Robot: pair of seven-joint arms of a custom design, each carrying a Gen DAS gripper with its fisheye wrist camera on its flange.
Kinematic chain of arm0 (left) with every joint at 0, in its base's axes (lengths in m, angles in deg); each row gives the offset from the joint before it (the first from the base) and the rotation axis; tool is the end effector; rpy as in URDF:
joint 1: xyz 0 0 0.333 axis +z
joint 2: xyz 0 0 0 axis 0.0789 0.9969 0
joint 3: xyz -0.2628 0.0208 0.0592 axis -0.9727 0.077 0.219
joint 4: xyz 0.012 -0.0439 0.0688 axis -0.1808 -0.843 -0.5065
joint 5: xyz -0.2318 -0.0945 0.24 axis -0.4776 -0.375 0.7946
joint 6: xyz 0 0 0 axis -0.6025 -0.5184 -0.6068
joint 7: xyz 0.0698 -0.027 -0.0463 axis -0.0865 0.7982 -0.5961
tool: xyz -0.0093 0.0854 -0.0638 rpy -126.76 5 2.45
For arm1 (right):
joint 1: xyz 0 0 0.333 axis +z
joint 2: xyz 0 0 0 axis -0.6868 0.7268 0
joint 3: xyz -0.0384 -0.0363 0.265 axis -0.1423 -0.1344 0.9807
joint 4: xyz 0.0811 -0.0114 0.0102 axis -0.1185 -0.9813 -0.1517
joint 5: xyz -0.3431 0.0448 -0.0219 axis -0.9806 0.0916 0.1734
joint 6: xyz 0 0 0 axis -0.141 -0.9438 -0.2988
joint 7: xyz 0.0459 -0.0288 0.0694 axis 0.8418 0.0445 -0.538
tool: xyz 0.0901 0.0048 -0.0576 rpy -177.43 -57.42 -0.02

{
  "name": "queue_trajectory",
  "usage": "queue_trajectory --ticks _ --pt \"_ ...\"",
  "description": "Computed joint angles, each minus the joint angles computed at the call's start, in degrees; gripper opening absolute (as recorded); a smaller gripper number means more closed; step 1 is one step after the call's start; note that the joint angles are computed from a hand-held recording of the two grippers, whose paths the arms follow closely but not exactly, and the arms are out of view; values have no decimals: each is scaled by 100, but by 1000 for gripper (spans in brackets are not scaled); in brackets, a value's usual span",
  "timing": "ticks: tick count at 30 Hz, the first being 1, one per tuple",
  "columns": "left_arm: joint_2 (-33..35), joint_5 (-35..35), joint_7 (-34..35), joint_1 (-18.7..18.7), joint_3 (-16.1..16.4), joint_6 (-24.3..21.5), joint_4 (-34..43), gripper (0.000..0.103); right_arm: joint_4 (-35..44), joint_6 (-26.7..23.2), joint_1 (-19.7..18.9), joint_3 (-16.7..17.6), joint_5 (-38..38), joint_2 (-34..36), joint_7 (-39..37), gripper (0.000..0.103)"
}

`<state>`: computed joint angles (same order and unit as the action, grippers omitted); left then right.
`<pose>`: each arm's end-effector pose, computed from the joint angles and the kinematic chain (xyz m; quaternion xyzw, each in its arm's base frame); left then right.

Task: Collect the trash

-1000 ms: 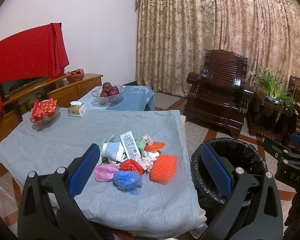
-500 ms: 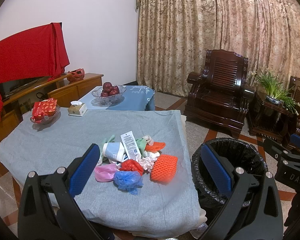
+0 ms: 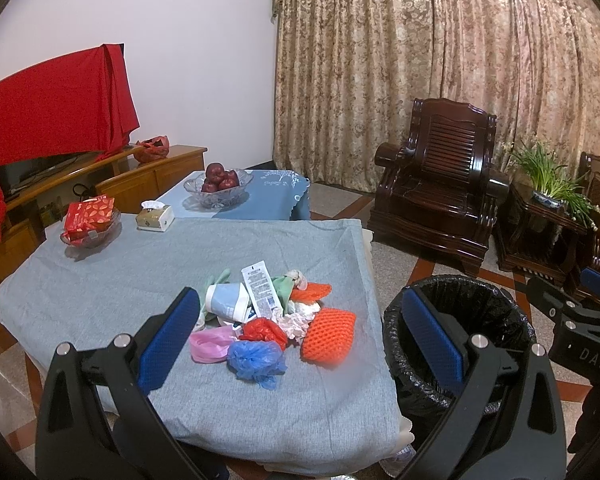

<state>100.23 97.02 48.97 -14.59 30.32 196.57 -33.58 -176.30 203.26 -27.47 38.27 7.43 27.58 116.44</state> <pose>0.6093 -0.2509 0.4875 -0.6391 0.5699 -0.3405 0.3883 0.6218 0.0541 0.4981 -0.6120 0.6130 -0.3418 0.3646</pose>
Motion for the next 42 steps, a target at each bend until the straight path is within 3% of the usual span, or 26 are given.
queue_trajectory --ticks 20,23,24,27,33,37,40,42 --pt "-84 104 -128 95 68 192 -214 98 56 18 66 -5 -18 116 93 97" --pt "-86 116 -237 184 79 295 -288 98 198 -9 -138 302 228 265 -104 97" --pt "-130 370 -589 182 184 437 -512 98 259 11 -203 401 308 344 -202 97" --pt "-166 523 -856 300 217 479 -629 98 471 79 -246 509 448 594 -434 97" --pt "-9 959 -1264 464 342 94 -679 98 1310 -87 -965 1625 1152 1367 -1525 97" --pt "216 993 -1275 690 368 271 -729 98 2024 -349 -1331 2368 1497 1998 -2339 89" --pt "431 1101 -1354 767 420 417 -656 98 2583 -584 -1273 2506 1645 2466 -2686 81" --pt "572 941 -1198 811 415 439 -558 98 3101 -930 -1064 2349 1642 2860 -2749 77"
